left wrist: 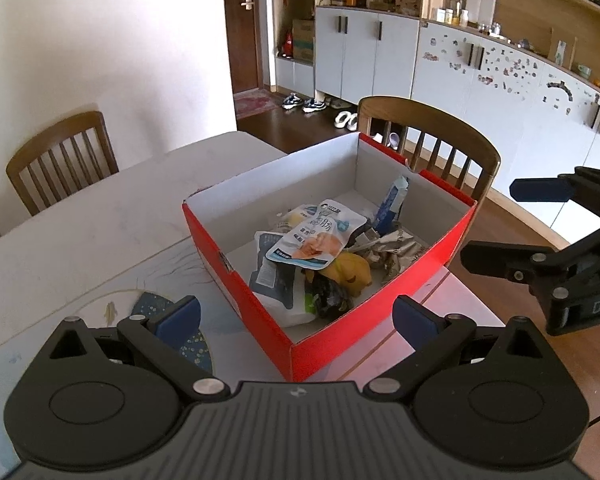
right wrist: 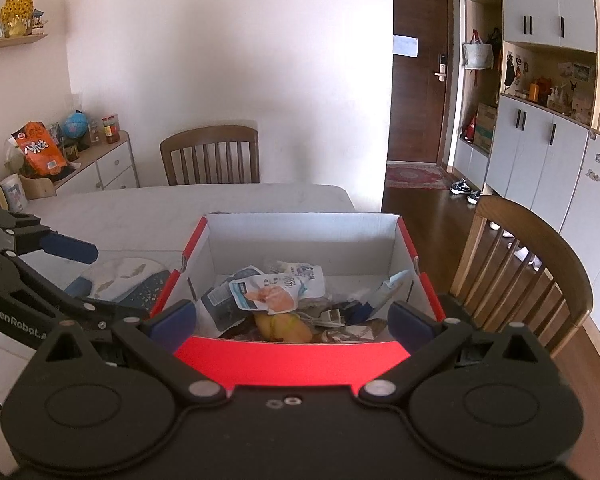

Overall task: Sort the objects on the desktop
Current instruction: 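Lift both tools up out of the shoebox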

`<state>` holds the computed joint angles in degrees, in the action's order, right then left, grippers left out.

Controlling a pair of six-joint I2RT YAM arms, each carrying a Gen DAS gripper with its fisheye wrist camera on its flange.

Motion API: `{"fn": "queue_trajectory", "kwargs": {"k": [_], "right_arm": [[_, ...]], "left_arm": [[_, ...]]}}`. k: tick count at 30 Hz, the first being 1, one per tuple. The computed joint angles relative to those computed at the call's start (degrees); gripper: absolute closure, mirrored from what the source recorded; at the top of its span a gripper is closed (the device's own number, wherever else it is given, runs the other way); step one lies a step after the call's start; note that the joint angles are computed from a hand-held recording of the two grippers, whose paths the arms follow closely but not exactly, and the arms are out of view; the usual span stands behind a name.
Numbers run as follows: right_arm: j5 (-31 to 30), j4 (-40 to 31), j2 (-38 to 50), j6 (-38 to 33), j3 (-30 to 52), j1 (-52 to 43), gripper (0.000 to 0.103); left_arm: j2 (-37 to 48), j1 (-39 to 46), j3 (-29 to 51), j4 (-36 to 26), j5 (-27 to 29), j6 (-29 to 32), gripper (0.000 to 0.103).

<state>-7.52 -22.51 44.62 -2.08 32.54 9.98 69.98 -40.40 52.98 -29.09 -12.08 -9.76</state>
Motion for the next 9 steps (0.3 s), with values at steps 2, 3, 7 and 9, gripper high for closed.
{"fn": "queue_trajectory", "kwargs": {"k": [2,3,7,9], "right_arm": [[0.2,0.0,0.0,0.1,0.0,0.2,0.000],[0.3,-0.1,0.0,0.2,0.0,0.2,0.000],[0.8,-0.2,-0.5,1.0,-0.2,0.7,0.000],[0.9,-0.3,-0.5,1.1,-0.3,0.8,0.000]], "left_arm": [[-0.2,-0.5,-0.2,0.2,-0.5,0.3,0.000],[-0.3,-0.6,-0.2,0.1,-0.4,0.4,0.000],[-0.5,-0.8,-0.1,-0.2,-0.5,-0.1,0.000],[-0.7,-0.7,-0.2,-0.4,-0.4,-0.3,0.000]]}}
